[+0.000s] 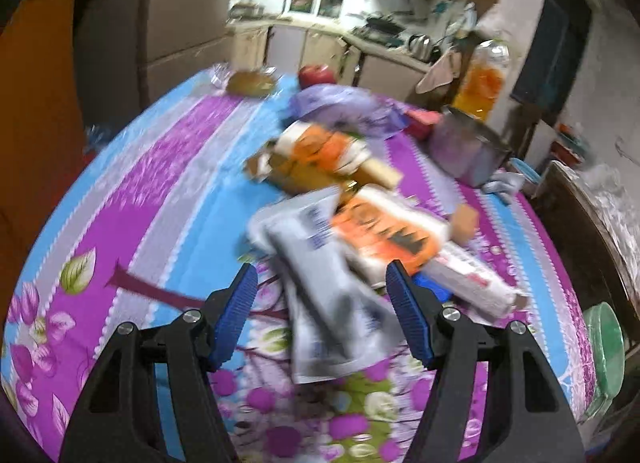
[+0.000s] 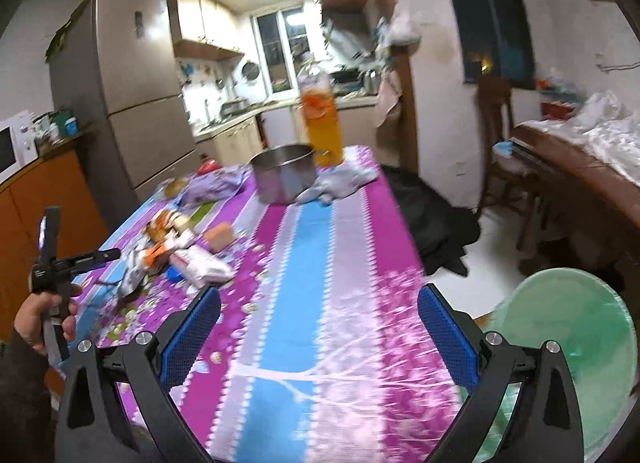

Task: Collect trash
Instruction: 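Move both tools back to the table over the wrappers, then grasp the white toothpaste tube with the left tool while the right tool grasps the orange sponge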

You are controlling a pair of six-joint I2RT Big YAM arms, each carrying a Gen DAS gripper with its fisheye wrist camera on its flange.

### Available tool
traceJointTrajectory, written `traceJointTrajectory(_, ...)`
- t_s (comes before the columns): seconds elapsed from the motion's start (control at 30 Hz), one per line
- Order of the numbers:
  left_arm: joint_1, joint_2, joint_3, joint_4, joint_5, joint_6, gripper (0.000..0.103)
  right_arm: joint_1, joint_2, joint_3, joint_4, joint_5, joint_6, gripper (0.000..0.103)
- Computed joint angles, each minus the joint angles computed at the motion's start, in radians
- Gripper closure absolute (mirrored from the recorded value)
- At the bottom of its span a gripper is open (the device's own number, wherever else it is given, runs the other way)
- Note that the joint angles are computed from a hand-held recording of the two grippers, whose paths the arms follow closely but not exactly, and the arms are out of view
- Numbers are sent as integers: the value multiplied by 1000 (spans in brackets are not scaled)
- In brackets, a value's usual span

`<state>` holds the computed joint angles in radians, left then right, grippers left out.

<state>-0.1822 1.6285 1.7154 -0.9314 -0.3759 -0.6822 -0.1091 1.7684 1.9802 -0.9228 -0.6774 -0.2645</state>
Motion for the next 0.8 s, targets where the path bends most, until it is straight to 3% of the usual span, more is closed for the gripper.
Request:
traceJointTrajectory(0.13,5,17,11,2,40,2,39,39,-2,-4,-15,9,-34,5)
traceJointTrajectory(0.5,19,57,9,-6,58,7,36,89,24,28,-54,15,-41,5)
traceJointTrajectory(0.7,24,59,3,14,73,22,60,113,52,75,-103,8,-72,5)
traceJointTrajectory(0.8,22,62,10,10,71,28,64,129,75,114,-135,-4,-77,7)
